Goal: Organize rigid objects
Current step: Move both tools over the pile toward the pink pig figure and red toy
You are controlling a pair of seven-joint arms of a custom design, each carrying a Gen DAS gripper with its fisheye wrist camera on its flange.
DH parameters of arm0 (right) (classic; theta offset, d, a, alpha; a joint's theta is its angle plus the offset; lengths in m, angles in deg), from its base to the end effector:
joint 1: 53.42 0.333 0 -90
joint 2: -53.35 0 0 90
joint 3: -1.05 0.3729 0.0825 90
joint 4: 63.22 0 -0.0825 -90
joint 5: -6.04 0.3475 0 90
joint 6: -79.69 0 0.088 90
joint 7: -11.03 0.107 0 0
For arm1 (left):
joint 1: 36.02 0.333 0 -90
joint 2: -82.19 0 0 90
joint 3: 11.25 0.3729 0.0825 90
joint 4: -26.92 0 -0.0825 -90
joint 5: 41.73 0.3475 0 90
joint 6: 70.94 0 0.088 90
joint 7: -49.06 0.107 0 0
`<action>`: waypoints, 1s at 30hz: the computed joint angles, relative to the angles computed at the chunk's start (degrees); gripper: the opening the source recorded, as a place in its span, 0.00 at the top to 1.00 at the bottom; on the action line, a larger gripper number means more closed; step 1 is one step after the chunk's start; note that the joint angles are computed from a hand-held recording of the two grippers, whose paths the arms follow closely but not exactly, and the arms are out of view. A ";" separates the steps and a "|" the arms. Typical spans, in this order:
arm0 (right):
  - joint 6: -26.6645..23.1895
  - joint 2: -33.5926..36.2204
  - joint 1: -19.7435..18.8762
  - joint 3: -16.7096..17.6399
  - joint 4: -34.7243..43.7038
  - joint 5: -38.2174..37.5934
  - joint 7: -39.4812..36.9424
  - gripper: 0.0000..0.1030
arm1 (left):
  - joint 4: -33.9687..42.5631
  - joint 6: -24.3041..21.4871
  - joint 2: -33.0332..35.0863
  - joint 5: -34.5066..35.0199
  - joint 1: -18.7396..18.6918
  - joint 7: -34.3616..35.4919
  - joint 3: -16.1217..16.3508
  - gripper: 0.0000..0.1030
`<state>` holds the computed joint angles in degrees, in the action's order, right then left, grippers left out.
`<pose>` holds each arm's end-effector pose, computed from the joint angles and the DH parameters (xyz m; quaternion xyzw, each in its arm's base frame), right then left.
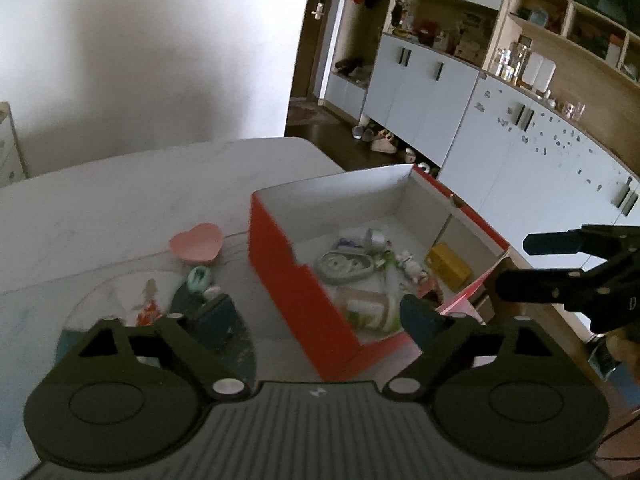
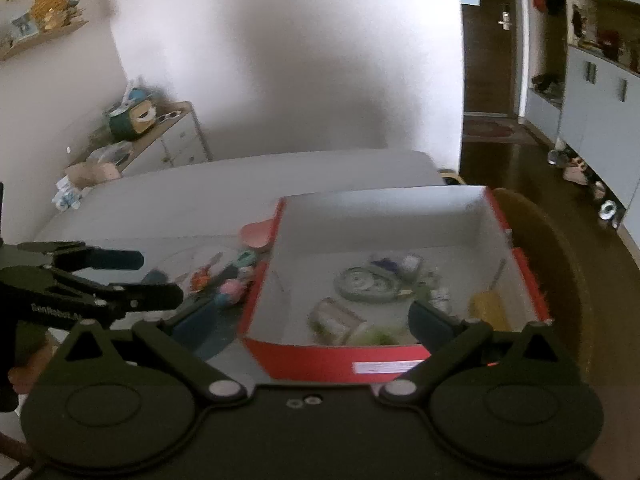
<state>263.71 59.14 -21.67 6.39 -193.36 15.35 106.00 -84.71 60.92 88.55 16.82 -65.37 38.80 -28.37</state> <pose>0.4556 0.3228 0.4966 -0.7584 0.5089 -0.1357 0.3839 0.4204 -0.4056 0.5325 -0.7432 0.5338 -0.2823 0.2880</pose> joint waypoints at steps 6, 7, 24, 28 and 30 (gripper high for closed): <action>-1.27 2.43 3.10 0.11 3.16 0.04 1.50 0.01 | -7.48 1.94 -5.39 1.15 1.96 -4.21 -0.25 0.03; -1.70 2.97 4.78 -1.28 3.92 -0.95 2.78 0.01 | -8.49 1.55 -6.10 0.80 2.39 -4.54 -0.40 0.03; -12.25 14.72 18.65 -13.67 21.39 -19.43 27.64 0.03 | -22.71 8.19 -10.69 3.65 10.25 -8.72 0.28 0.03; -15.96 18.37 20.36 -15.00 26.96 -22.61 32.90 0.03 | -23.20 8.54 -9.65 6.43 11.10 -9.79 0.51 0.03; -17.65 20.16 19.74 -13.98 29.57 -23.04 34.25 0.03 | -23.54 8.57 -9.33 8.26 11.35 -11.03 0.63 0.03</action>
